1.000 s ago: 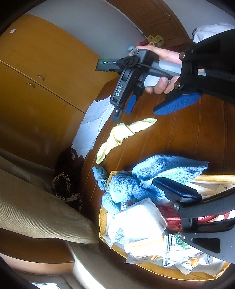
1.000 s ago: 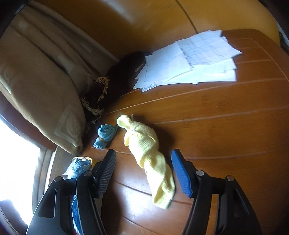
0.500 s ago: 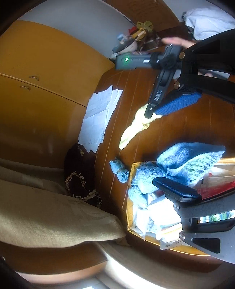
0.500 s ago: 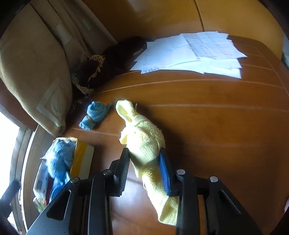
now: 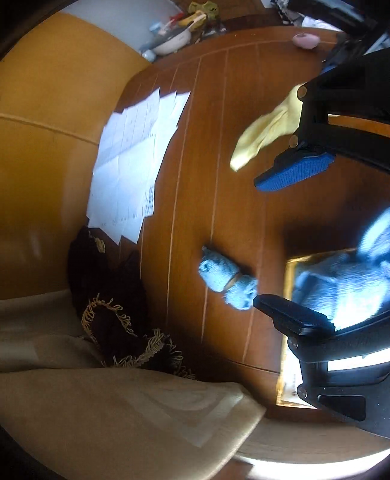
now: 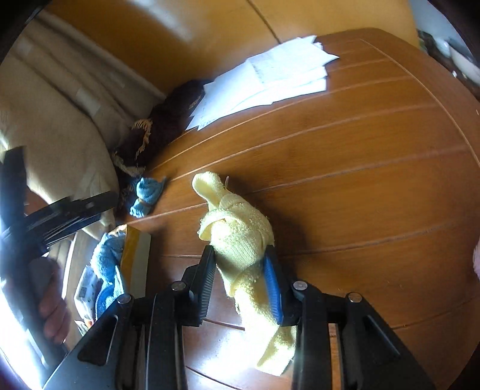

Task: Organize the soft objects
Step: 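Grasp the yellow cloth with the right tool while the left tool grasps the blue rolled cloth, then carry the yellow cloth and blue rolled cloth into the tray with both tools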

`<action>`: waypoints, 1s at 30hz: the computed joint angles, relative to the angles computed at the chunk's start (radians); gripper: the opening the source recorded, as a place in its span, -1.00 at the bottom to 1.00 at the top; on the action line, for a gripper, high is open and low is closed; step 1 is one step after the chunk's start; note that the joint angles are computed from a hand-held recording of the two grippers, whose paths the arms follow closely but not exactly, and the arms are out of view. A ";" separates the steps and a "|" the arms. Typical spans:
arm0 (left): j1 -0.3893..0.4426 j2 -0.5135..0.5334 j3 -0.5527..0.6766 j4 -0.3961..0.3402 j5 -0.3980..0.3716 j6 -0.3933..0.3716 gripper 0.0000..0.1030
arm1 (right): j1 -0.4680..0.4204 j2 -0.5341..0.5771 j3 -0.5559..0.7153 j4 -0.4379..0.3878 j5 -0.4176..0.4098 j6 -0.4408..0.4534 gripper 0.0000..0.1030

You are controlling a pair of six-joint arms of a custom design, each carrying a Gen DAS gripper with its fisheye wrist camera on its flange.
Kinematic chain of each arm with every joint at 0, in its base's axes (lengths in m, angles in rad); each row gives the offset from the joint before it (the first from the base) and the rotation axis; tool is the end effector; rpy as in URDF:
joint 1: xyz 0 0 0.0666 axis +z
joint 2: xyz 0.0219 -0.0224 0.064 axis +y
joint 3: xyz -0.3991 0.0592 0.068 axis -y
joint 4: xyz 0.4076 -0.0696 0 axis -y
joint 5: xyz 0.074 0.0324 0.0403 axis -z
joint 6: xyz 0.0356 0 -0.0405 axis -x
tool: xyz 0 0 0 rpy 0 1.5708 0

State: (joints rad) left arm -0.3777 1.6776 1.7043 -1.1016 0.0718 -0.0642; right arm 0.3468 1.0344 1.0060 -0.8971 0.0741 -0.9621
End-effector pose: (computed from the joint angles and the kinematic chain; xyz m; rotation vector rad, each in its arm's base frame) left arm 0.5487 -0.2209 0.4346 0.6056 2.5860 -0.1992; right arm 0.3298 0.1159 0.4092 0.8025 2.4212 0.4441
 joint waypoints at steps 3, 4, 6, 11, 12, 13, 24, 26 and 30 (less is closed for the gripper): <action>-0.013 0.080 0.075 -0.020 -0.089 -0.030 0.45 | -0.015 -0.021 -0.019 0.018 -0.036 -0.029 -0.39; -0.019 0.101 0.091 -0.015 -0.136 -0.036 0.45 | -0.015 -0.024 -0.019 0.016 -0.038 -0.029 -0.39; -0.023 0.157 0.144 -0.055 -0.203 -0.028 0.44 | -0.016 -0.027 -0.020 0.018 -0.046 -0.030 -0.39; -0.028 0.227 0.202 -0.135 -0.251 -0.029 -0.10 | -0.015 -0.022 -0.020 0.026 -0.071 -0.032 -0.39; -0.033 0.226 0.195 -0.123 -0.282 -0.030 -0.28 | -0.013 -0.020 -0.019 0.026 -0.074 -0.029 -0.39; -0.034 0.228 0.197 -0.125 -0.293 -0.027 -0.30 | -0.011 -0.017 -0.017 0.026 -0.073 -0.027 -0.39; -0.037 -0.003 0.027 -0.068 -0.023 0.015 -0.43 | 0.014 0.007 -0.008 0.029 -0.041 0.012 -0.39; -0.031 -0.092 -0.052 -0.049 0.068 0.011 -0.44 | 0.020 0.012 -0.005 0.028 -0.032 0.030 -0.39; -0.009 -0.297 -0.236 0.013 0.225 0.028 -0.44 | 0.016 -0.004 -0.024 0.061 -0.051 0.041 -0.39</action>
